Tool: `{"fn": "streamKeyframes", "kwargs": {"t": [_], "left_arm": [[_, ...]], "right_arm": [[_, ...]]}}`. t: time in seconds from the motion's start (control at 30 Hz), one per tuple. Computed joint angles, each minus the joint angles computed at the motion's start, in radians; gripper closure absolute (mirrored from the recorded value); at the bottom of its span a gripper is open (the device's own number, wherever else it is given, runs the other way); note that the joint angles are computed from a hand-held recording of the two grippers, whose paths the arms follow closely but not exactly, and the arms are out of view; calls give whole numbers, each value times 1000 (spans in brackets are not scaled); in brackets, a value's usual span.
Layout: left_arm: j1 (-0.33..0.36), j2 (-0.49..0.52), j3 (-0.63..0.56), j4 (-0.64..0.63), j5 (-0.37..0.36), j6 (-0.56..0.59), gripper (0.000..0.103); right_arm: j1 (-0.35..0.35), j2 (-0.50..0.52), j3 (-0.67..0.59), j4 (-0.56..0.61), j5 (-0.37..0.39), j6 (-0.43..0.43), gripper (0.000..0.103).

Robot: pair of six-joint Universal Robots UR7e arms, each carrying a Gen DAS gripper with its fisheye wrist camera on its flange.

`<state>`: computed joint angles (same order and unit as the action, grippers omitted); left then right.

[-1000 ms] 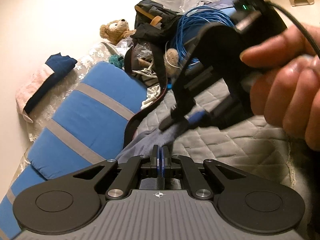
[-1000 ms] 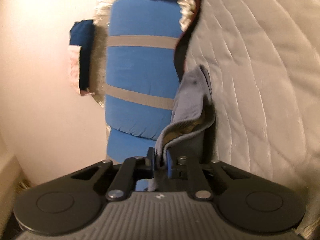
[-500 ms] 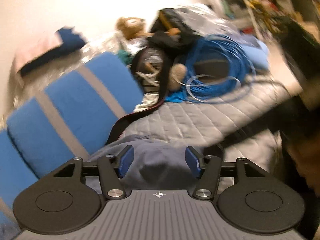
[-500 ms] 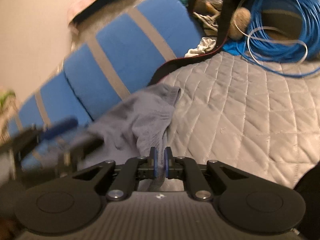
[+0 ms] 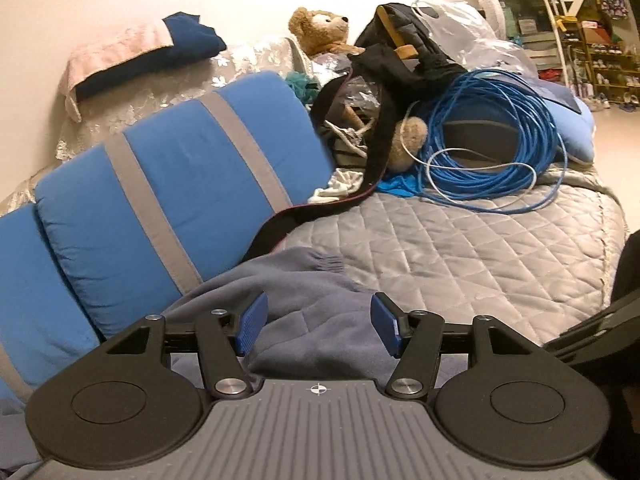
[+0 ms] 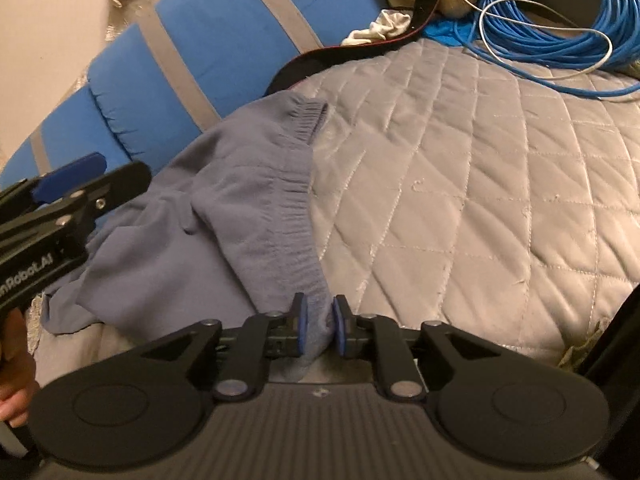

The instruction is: Fold clothes

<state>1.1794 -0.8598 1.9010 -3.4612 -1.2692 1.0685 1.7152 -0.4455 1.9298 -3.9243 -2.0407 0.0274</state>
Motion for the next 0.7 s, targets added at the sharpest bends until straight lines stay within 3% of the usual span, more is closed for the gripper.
{"fn": "streamKeyframes", "kwargs": {"t": [0.07,0.33,0.43,0.47,0.7], "left_arm": [[0,1,4,-3,4,10,48],[-2,-5,10,-4,4,1,48],[-3,-5,8,-3,4,2,48],[-3,-4,10,-8,6,8,48],[4,8,-4,-15,22,24,47]], "right_arm": [[-4,-5,6,16,15,15,65],[-7,-5,11,26,48,23,61],[-4,0,11,13,59,8,88],[-2,3,10,7,60,-2,92],[58,37,-17,-63,-41,-135,93]]}}
